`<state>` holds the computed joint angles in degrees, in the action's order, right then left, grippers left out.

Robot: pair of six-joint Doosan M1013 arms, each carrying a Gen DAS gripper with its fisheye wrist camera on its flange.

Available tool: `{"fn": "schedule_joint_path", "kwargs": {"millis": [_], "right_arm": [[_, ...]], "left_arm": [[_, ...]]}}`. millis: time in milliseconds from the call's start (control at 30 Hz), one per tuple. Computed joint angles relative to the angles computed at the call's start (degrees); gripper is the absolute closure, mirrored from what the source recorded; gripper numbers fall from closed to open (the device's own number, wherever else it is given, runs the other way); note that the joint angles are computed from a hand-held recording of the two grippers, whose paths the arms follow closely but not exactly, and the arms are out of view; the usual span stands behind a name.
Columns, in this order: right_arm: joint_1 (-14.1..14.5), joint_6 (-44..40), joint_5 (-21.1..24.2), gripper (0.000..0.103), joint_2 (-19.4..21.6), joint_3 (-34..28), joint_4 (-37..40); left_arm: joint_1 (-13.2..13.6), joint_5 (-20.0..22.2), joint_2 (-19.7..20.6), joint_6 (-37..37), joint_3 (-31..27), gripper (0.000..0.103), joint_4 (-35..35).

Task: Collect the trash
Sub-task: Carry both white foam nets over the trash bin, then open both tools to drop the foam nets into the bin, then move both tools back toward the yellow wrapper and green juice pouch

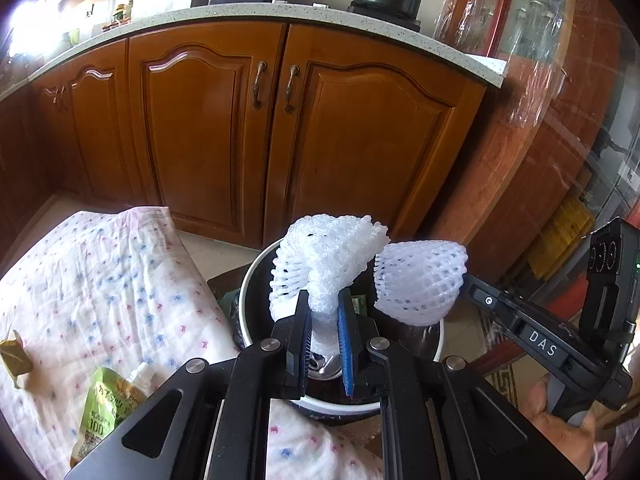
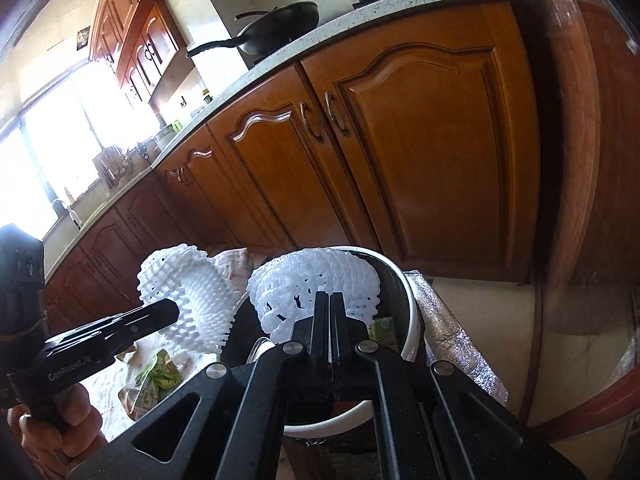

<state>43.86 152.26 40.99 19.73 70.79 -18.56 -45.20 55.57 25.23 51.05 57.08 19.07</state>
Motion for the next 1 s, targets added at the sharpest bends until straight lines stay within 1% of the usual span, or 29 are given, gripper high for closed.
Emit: {"fn": "schedule_joint_path", "kwargs": {"millis": [167, 267, 300, 333, 367, 400, 433, 500, 533, 567, 600, 633, 767, 833, 933, 967, 1000], "right_arm": [[-0.55, -2.24, 0.90, 0.103, 0.76, -0.54, 2.56], [-0.76, -3.59, 1.61, 0.103, 1.23, -1.01, 3.77], [-0.83, -4.12, 1.81, 0.102, 1.36, -1.17, 4.19], [-0.92, -4.70, 1.92, 0.102, 1.43, -1.23, 4.65], [-1.01, -5.17, 2.10, 0.101, 1.47, -1.31, 4.93], [-1.13, -5.78, 2.05, 0.096, 1.49, -1.36, 5.42], [-1.35, -6.41, 1.98, 0.096, 1.59, -1.52, 6.07], [-1.50, -6.57, 1.86, 0.094, 1.53, -1.39, 6.50], [-1.55, -6.64, 1.71, 0.093, 1.42, -1.16, 6.73], [-1.58, -6.54, 1.62, 0.086, 1.36, -1.05, 6.88], [-1.60, -6.29, 1.37, 0.074, 1.26, -0.85, 6.92], [-1.58, -5.91, 1.16, 0.071, 1.13, -0.64, 6.74], [-1.26, -3.62, -0.10, 0.070, 0.30, 0.55, 5.18], [-0.96, -1.95, -0.79, 0.067, -0.17, 1.09, 3.73], [-0.34, 0.53, -1.81, 0.057, -1.00, 1.85, 1.43], [-0.11, 1.35, -2.26, 0.051, -1.27, 2.11, 0.66], [0.19, 2.34, -2.87, 0.042, -1.59, 2.47, -0.29]], "left_arm": [[1.09, 3.09, 3.70, 2.42, -4.97, 0.092, -2.93], [1.59, 4.32, 4.85, 3.56, -6.51, 0.092, -4.58], [1.74, 4.78, 5.36, 3.90, -7.22, 0.090, -4.98], [1.85, 5.35, 5.88, 4.06, -7.97, 0.087, -5.13], [1.78, 5.60, 6.19, 3.98, -8.32, 0.081, -5.17], [1.78, 5.82, 6.56, 3.86, -8.83, 0.074, -5.09], [1.75, 5.78, 6.59, 3.63, -8.78, 0.070, -4.93], [1.62, 5.58, 6.50, 2.98, -8.49, 0.056, -4.21], [1.55, 5.27, 6.28, 2.48, -8.07, 0.054, -3.86], [1.49, 5.02, 6.15, 2.14, -7.84, 0.054, -3.79], [1.37, 4.56, 5.76, 1.76, -7.14, 0.054, -3.73], [1.34, 4.34, 5.63, 1.59, -6.91, 0.053, -3.76], [0.83, 2.85, 3.89, 0.25, -4.09, 0.052, -3.00], [0.65, 1.82, 2.68, -0.71, -2.17, 0.051, -2.50], [0.31, 0.08, 0.64, -2.97, 0.86, 0.049, -1.54], [0.17, -0.47, -0.30, -3.89, 2.13, 0.048, -1.14], [-0.03, -1.07, -1.24, -4.92, 3.44, 0.047, -0.63]]}}
